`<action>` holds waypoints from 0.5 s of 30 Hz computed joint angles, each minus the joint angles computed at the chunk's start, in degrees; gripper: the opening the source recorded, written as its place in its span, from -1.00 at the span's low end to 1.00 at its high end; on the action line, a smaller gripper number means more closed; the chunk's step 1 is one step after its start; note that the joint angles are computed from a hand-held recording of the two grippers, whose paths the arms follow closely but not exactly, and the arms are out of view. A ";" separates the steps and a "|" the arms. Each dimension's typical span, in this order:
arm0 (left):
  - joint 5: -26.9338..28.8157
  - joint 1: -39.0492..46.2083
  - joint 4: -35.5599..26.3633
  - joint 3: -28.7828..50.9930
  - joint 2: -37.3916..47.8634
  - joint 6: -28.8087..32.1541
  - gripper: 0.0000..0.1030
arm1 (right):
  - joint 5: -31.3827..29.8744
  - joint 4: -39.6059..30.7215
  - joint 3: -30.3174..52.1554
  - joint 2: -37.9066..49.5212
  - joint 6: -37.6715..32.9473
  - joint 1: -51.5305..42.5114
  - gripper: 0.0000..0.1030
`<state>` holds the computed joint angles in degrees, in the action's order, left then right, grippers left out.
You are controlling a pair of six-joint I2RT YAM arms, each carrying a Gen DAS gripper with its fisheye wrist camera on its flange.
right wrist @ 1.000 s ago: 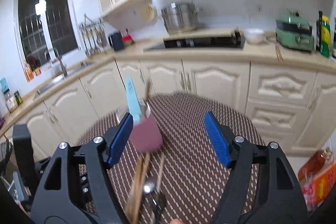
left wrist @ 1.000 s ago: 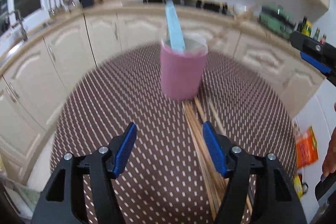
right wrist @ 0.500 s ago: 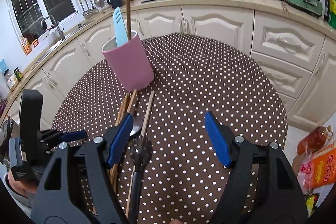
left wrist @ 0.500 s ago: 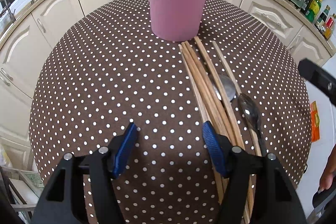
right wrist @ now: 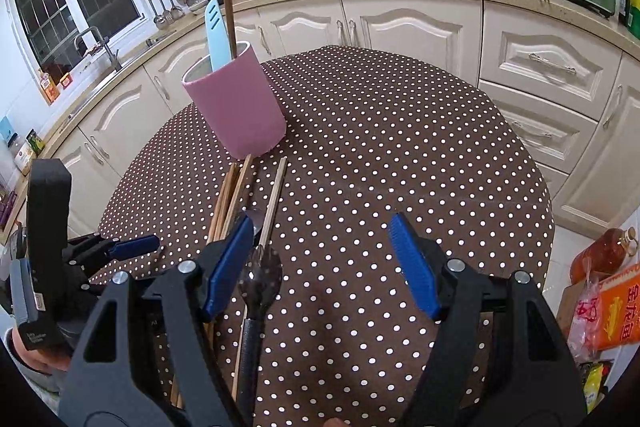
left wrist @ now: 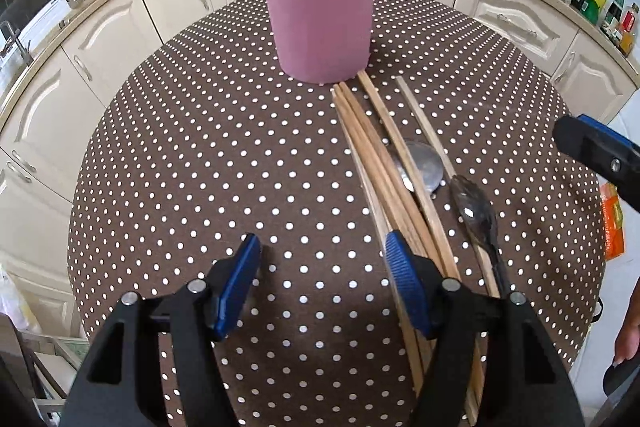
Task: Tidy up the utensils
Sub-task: 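Lower the left tool onto the chopstick pile and grasp one chopstick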
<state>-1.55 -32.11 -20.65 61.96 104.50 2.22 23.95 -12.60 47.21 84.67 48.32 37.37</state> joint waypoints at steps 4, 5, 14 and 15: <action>-0.08 -0.34 -0.58 0.27 0.07 0.02 0.26 | -0.16 -0.15 0.22 0.01 -0.10 -0.04 0.36; -0.02 -0.32 -0.88 0.41 0.09 0.17 0.26 | -0.10 -0.11 0.22 0.02 -0.13 -0.02 0.36; -2.59 -1.19 -3.22 4.42 3.35 -1.66 0.48 | -0.62 0.13 0.49 0.45 0.02 -0.29 0.36; -2.89 -1.03 -5.07 6.45 5.24 -2.13 0.48 | -0.69 0.20 0.48 0.45 -0.08 -0.35 0.36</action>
